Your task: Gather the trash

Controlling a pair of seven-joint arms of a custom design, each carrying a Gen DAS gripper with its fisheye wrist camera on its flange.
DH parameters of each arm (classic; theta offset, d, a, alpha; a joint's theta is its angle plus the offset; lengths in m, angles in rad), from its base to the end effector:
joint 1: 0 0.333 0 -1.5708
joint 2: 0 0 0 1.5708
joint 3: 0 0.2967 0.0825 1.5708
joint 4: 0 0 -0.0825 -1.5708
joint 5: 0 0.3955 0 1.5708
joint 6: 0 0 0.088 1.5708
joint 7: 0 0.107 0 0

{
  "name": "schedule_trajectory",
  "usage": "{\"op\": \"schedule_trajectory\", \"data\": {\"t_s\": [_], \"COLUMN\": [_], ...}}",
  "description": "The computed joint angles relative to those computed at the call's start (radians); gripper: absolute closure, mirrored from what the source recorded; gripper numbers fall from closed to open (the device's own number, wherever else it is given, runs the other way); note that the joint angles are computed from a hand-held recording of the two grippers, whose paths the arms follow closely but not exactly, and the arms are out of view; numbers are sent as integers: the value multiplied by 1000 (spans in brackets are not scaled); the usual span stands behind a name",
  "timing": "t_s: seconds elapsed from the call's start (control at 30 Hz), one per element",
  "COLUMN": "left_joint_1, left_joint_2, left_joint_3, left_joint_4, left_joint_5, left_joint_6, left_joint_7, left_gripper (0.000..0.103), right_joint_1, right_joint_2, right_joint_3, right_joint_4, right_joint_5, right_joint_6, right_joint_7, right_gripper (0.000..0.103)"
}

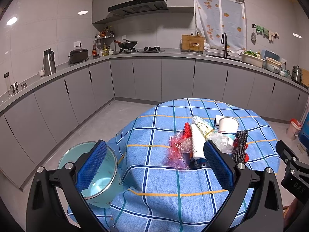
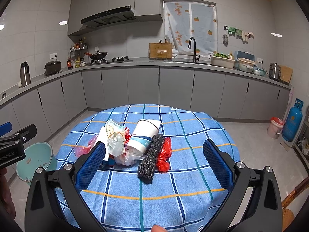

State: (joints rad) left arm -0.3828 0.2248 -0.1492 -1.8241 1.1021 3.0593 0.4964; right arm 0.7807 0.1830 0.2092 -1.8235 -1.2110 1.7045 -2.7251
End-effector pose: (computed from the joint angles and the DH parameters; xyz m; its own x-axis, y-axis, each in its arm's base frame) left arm 0.5308 -0.3857 0.4782 -0.4592 -0.8879 -0.0259 -0.4264 0.2459 -0.8705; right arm 0.4115 0.4545 0.4436 -0.5751 -0.8181 -0.0025 -0.3321 0.2362 -0.9132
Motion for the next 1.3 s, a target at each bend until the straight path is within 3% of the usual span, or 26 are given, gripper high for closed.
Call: {"op": "schedule_trajectory", "data": {"t_s": [1.3], "left_joint_1": [7], "left_joint_2": [-3], "left_joint_3": [-3], "left_joint_4": [1], "left_joint_5": [-16], "left_joint_6": [-5], "left_joint_7": [23], "left_gripper": [5], "right_joint_1": [-4], "right_joint_2": [-10], "right_joint_3": [2], "right_joint_4": [-5], "right_joint_5": [3], "right_joint_6": [-1], "right_joint_7": [1], "right_gripper": [4]}}
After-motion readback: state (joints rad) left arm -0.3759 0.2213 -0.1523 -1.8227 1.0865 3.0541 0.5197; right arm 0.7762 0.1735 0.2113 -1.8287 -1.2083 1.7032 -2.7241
